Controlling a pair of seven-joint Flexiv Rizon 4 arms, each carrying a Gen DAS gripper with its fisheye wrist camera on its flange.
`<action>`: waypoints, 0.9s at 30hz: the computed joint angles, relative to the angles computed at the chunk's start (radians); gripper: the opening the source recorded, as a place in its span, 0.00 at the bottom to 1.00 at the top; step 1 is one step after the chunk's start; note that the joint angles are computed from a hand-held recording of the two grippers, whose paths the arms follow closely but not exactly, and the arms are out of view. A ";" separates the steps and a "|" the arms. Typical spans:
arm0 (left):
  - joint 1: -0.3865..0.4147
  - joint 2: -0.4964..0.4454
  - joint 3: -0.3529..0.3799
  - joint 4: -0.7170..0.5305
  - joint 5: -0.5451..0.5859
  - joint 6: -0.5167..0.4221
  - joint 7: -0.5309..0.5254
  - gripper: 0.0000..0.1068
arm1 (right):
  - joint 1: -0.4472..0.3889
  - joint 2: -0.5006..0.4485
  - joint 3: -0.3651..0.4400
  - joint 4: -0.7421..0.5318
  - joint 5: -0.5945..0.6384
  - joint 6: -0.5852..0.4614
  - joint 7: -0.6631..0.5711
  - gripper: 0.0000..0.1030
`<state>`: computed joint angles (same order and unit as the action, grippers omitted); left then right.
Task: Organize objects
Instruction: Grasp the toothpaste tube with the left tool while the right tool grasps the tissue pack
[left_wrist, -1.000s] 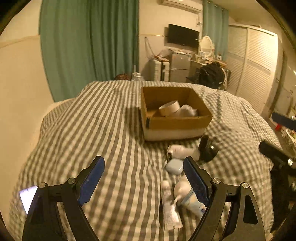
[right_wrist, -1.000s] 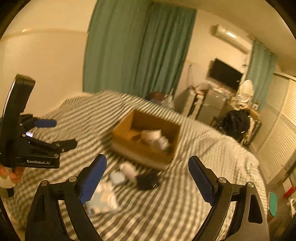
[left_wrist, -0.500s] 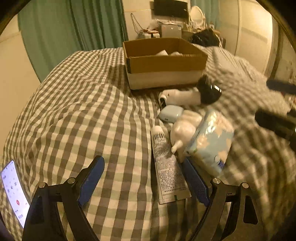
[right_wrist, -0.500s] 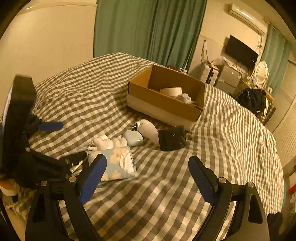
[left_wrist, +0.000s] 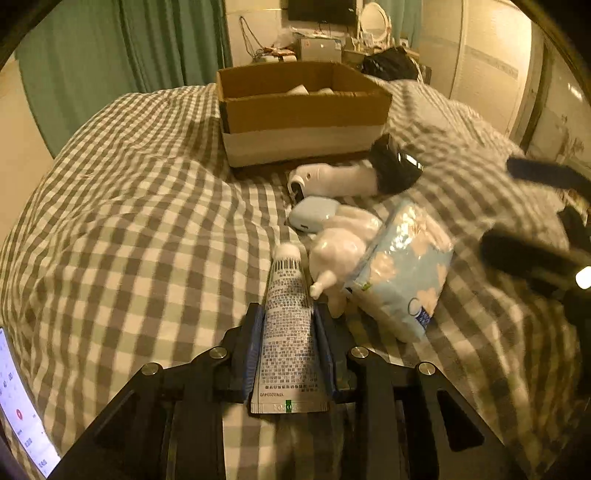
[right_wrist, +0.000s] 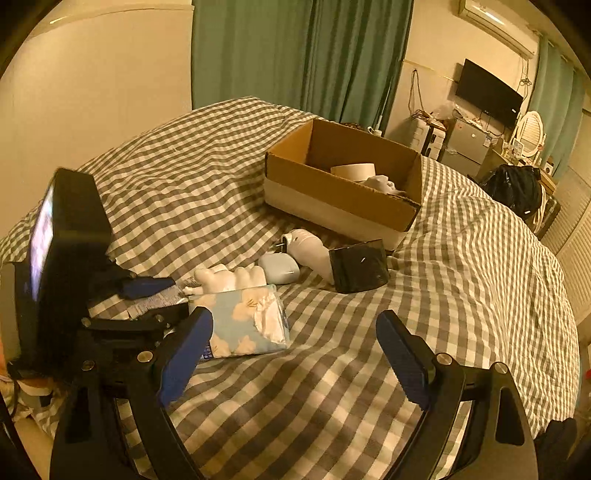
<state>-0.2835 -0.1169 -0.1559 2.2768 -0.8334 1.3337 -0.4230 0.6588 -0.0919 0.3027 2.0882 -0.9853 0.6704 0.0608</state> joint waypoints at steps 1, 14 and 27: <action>0.003 0.008 0.001 0.000 -0.012 -0.008 0.004 0.27 | -0.001 -0.004 -0.001 -0.002 0.005 0.007 -0.002 0.88; -0.009 0.043 0.034 -0.011 -0.116 0.017 0.070 0.26 | 0.017 -0.113 -0.037 -0.070 0.056 0.120 -0.092 0.88; -0.015 0.061 0.036 0.001 -0.134 0.004 0.092 0.26 | 0.034 -0.139 -0.061 -0.075 0.123 0.151 -0.141 0.71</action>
